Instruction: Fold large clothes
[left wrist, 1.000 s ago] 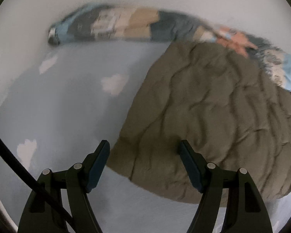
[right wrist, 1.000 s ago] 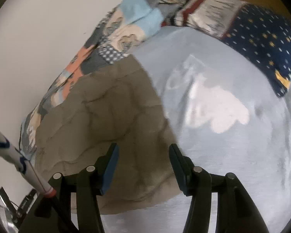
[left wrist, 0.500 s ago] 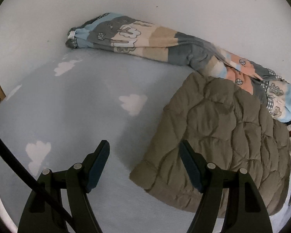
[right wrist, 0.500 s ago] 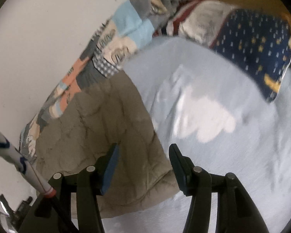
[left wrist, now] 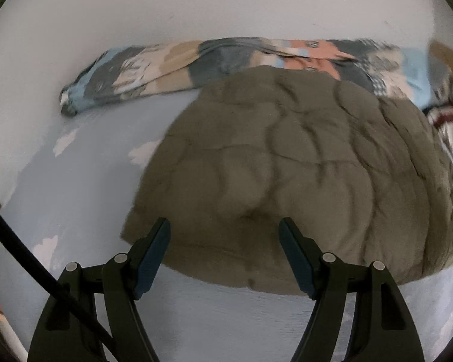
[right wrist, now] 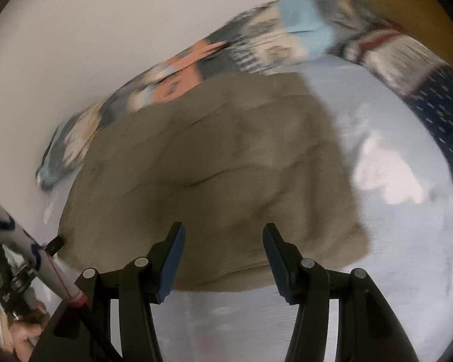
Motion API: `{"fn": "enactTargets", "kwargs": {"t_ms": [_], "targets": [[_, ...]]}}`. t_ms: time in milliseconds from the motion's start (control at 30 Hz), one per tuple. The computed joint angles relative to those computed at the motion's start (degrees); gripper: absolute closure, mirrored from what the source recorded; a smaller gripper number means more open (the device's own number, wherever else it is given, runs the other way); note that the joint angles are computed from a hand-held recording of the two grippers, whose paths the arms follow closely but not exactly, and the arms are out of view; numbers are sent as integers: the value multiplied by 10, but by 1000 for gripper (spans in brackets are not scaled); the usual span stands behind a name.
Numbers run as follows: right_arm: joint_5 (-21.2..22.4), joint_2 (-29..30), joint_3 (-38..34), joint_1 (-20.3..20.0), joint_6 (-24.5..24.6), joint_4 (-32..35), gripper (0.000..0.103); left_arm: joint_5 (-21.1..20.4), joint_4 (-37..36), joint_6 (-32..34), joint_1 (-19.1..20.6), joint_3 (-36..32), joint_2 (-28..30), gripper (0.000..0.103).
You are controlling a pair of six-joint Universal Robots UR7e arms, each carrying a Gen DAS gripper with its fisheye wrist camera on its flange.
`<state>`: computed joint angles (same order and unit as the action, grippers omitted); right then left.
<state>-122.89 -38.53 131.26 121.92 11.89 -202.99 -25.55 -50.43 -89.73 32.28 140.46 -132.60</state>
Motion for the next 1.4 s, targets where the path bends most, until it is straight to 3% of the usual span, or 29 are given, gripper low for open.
{"fn": "enactTargets", "kwargs": {"t_ms": [167, 333, 1400], "targets": [[-8, 53, -49, 28, -35, 24, 45, 25, 22, -14, -13, 14, 45, 30], [-11, 79, -68, 19, -33, 44, 45, 44, -8, 16, 1, 22, 52, 30], [-8, 86, -72, 13, -49, 55, 35, 63, -8, 23, 7, 31, 57, 30]]}}
